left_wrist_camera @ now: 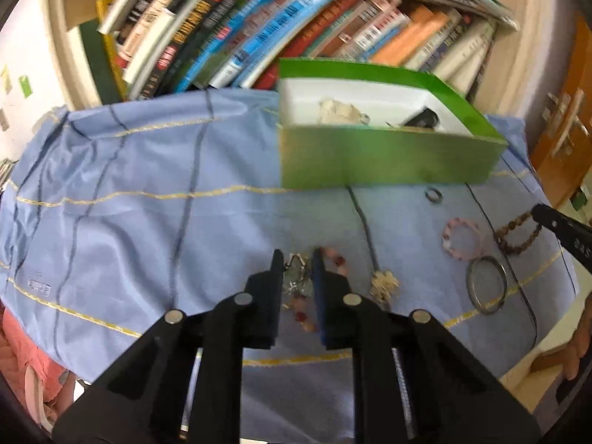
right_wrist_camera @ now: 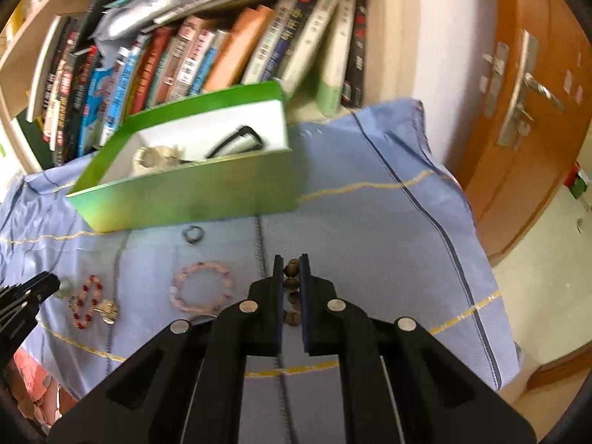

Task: Organize jewelry
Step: 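Grasp the green charm with the left tool while the right tool grasps the brown bead bracelet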

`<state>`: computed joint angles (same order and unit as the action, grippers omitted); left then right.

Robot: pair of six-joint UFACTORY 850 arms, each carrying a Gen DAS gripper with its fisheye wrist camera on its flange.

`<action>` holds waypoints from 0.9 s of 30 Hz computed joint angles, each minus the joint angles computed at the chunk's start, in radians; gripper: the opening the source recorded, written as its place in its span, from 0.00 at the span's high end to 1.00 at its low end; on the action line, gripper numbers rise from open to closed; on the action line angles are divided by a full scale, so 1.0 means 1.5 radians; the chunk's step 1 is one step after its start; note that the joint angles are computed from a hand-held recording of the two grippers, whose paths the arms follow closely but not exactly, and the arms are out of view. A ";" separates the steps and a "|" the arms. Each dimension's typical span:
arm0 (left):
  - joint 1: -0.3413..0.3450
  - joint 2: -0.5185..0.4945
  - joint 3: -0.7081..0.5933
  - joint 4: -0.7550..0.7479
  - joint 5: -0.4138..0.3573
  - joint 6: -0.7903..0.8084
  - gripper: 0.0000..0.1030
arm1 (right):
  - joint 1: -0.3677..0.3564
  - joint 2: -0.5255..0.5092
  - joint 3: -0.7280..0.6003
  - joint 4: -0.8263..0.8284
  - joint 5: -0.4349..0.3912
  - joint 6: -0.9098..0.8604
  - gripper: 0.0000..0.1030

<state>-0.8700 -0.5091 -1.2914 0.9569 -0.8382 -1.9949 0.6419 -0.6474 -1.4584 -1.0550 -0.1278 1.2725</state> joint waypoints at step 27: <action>0.002 -0.002 0.017 -0.037 0.058 0.056 0.67 | -0.006 -0.038 -0.025 0.172 -0.078 -0.165 0.67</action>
